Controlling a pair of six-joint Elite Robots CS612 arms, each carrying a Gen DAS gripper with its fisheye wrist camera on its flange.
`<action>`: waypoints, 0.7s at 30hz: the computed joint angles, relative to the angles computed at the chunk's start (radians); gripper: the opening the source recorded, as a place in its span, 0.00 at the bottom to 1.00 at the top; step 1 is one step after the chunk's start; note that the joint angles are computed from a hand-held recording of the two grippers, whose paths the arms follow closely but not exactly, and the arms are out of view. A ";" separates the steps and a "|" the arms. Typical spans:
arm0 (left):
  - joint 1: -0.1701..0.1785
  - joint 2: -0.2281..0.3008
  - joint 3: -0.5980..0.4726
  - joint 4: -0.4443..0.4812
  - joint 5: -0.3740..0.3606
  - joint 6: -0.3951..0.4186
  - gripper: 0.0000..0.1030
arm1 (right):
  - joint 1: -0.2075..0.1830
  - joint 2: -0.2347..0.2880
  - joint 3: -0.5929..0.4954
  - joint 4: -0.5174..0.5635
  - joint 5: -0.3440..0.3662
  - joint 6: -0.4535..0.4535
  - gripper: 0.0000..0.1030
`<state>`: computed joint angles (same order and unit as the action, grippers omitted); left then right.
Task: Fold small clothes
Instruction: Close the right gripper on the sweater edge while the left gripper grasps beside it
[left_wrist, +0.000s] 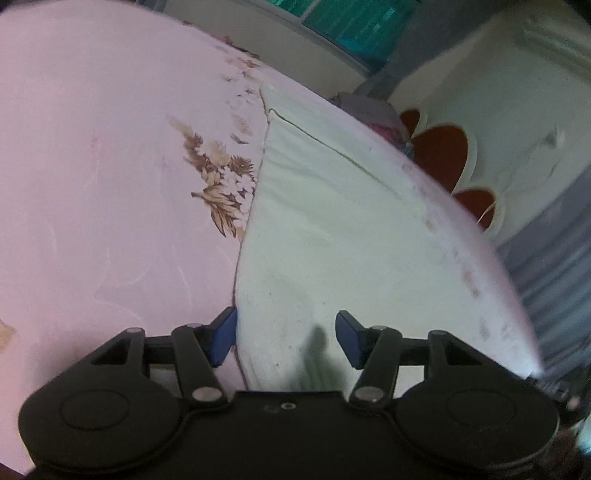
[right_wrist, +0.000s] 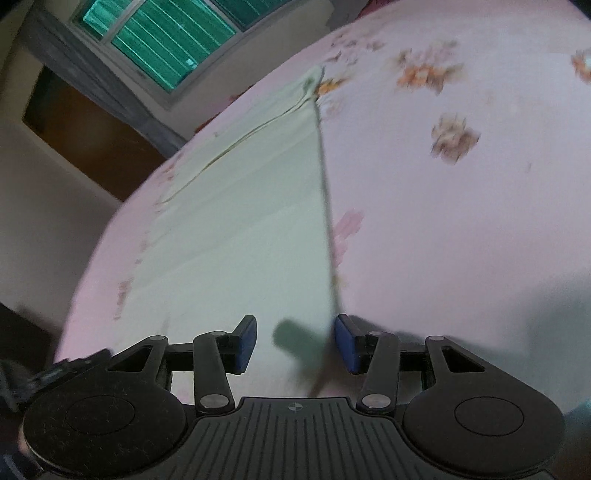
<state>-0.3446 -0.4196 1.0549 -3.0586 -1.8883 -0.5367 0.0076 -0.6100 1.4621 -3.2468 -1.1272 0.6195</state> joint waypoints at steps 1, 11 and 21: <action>0.004 0.010 -0.012 -0.009 -0.022 -0.030 0.54 | -0.001 0.004 -0.001 -0.009 0.024 0.013 0.46; 0.006 0.029 -0.036 -0.049 -0.042 -0.064 0.07 | -0.004 0.014 -0.006 -0.079 0.042 0.025 0.02; 0.003 0.062 -0.085 -0.060 -0.017 -0.095 0.61 | -0.010 0.017 0.002 -0.057 0.041 0.023 0.03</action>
